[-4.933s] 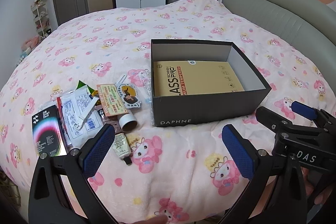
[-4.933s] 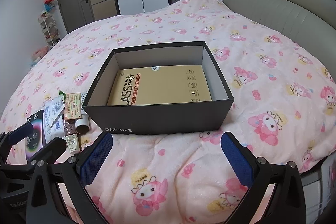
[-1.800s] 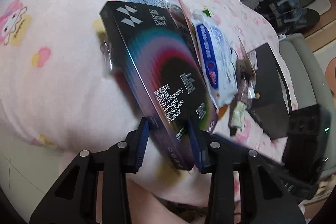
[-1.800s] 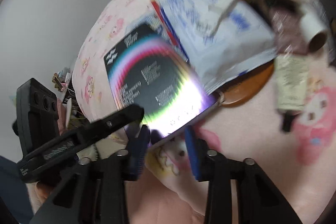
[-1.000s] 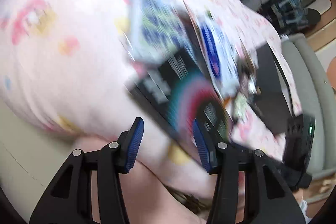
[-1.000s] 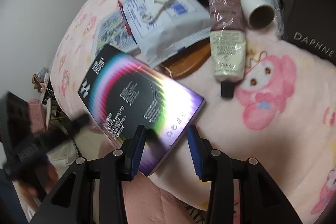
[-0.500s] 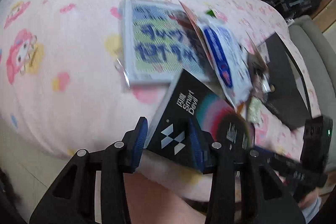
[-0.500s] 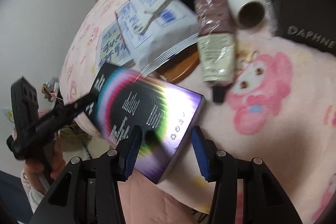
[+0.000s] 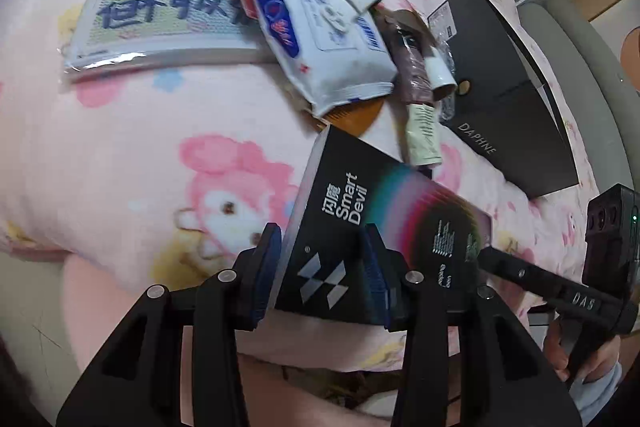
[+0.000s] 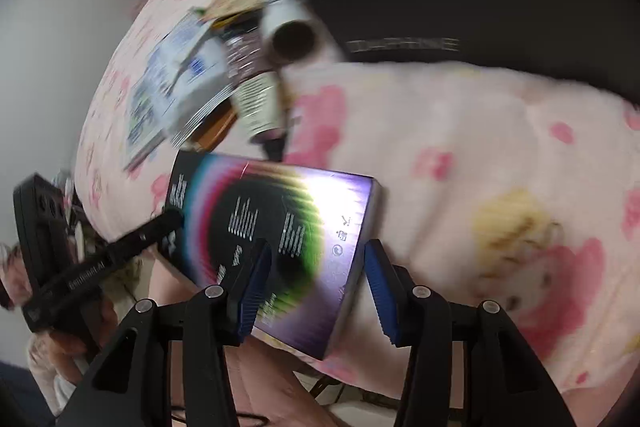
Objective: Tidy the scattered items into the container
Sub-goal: 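Carry the Smart Devil box upright toward the black DAPHNE shoebox with the left gripper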
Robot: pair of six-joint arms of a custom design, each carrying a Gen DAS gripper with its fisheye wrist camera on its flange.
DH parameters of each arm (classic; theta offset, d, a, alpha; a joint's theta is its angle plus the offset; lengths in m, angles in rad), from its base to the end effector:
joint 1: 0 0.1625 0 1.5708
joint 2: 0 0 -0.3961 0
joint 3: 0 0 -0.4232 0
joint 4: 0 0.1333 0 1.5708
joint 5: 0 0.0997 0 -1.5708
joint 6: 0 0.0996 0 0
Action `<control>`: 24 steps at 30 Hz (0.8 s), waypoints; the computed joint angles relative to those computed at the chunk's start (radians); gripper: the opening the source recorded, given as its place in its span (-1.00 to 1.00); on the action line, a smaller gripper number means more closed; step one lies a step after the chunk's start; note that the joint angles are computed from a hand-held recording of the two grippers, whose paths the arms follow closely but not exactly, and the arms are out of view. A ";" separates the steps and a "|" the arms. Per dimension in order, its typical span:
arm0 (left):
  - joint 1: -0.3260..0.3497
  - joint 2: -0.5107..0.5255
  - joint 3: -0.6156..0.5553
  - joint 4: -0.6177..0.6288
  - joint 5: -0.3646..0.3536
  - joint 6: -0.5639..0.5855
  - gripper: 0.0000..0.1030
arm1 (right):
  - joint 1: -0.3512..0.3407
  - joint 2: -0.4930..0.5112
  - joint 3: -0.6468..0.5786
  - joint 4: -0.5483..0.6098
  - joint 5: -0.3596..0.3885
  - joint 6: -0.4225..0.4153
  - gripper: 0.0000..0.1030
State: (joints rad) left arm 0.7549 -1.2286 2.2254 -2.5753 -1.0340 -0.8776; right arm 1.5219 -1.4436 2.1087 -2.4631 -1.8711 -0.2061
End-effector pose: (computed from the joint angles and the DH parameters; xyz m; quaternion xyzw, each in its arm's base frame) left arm -0.2110 -0.4515 0.0954 -0.0308 0.9637 -0.2011 0.1729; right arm 0.0792 -0.5063 0.2240 0.0602 -0.9807 0.0923 0.1617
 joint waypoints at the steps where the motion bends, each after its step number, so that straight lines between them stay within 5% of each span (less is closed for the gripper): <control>1: -0.006 -0.010 0.006 0.006 0.004 -0.030 -0.22 | -0.005 -0.005 -0.002 -0.007 0.003 0.000 -0.14; 5: -0.031 -0.088 0.066 0.032 -0.015 -0.155 -0.22 | 0.016 0.016 -0.017 -0.102 -0.004 -0.081 -0.14; 9: -0.020 -0.074 0.118 -0.124 -0.142 -0.174 -0.16 | 0.017 0.088 -0.081 -0.062 0.034 -0.193 -0.14; 13: -0.020 0.017 0.084 -0.165 -0.147 -0.172 -0.15 | -0.006 0.153 -0.135 0.035 0.049 -0.190 -0.13; 24: -0.040 0.098 0.028 -0.202 -0.104 -0.089 -0.22 | -0.056 0.020 -0.056 0.180 0.108 -0.167 -0.20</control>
